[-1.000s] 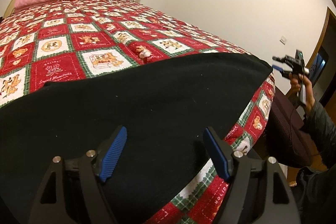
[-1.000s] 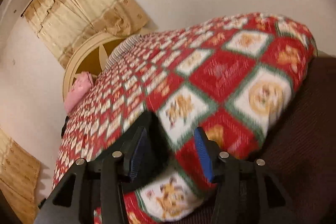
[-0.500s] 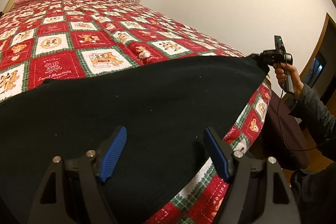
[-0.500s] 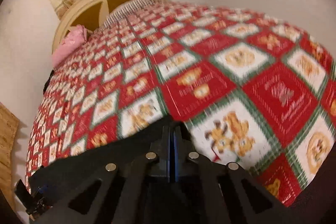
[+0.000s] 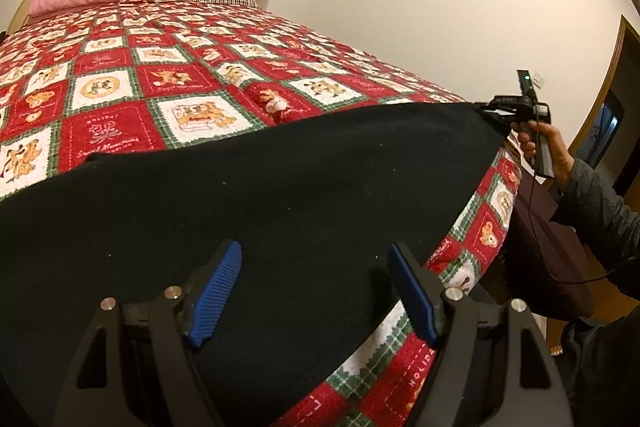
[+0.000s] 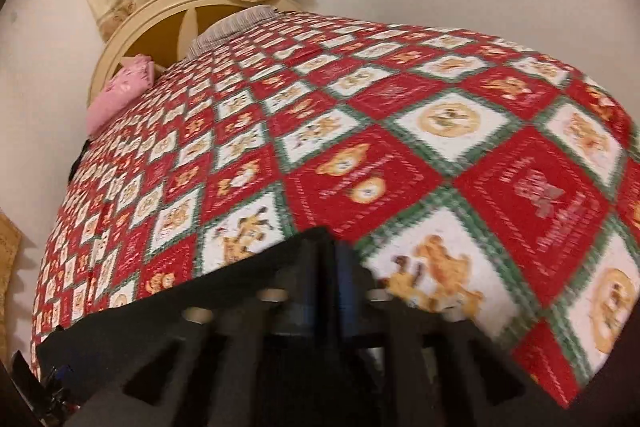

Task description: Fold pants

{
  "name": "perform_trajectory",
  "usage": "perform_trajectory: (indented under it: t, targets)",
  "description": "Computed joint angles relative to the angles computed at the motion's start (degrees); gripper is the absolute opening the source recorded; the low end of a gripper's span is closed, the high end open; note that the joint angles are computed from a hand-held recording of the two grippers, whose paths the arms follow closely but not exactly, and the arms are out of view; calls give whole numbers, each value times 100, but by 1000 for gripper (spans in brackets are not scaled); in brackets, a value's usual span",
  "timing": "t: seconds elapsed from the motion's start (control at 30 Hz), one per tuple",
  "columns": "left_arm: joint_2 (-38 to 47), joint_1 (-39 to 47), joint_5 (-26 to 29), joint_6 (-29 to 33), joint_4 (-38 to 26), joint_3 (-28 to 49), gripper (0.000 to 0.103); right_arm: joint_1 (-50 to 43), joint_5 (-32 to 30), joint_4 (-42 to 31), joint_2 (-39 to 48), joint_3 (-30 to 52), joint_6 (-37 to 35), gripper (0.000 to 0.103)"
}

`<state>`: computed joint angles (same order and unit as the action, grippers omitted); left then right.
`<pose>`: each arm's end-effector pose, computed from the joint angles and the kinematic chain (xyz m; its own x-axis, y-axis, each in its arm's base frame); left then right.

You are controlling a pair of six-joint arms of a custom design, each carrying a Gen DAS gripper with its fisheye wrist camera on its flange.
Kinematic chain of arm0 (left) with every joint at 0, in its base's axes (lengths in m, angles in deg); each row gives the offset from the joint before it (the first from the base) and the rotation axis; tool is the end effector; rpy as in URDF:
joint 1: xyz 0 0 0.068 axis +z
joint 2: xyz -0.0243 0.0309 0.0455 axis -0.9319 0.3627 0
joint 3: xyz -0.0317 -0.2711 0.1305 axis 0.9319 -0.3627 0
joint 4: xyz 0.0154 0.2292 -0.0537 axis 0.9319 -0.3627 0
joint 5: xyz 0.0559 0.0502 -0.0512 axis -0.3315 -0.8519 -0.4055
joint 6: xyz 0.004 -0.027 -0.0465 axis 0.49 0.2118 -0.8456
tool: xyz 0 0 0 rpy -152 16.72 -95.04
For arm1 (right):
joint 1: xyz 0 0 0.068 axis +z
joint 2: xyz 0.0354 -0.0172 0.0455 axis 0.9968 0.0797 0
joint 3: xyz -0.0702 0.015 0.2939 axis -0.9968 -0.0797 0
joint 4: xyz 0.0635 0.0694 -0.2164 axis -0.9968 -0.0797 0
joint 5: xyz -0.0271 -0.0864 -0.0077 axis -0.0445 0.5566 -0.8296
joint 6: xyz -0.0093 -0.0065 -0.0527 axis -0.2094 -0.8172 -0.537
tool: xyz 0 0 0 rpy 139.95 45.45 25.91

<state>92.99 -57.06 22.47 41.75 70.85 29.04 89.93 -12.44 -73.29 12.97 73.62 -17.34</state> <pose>0.2626 0.0286 0.0648 -0.6741 0.1662 -0.7197 0.5449 0.7697 -0.3326 0.2976 0.0213 0.1630 -0.6697 0.3777 -0.6394 0.2779 0.9259 0.2559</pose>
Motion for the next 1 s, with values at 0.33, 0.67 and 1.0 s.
perform_trajectory:
  t: [0.33, 0.67, 1.0]
  targets:
    - [-644, 1290, 34, 478, 494, -722, 79, 1436, 1137, -63, -1516, -826, 197, 53]
    - [-300, 3452, -661, 953, -510, 609, 79, 3540, 1253, 420, 124, 248, 340, 54]
    - [291, 3625, -814, 1214, 94, 609, 83, 4946, 122, -366, 2612, 3161, 85, 54]
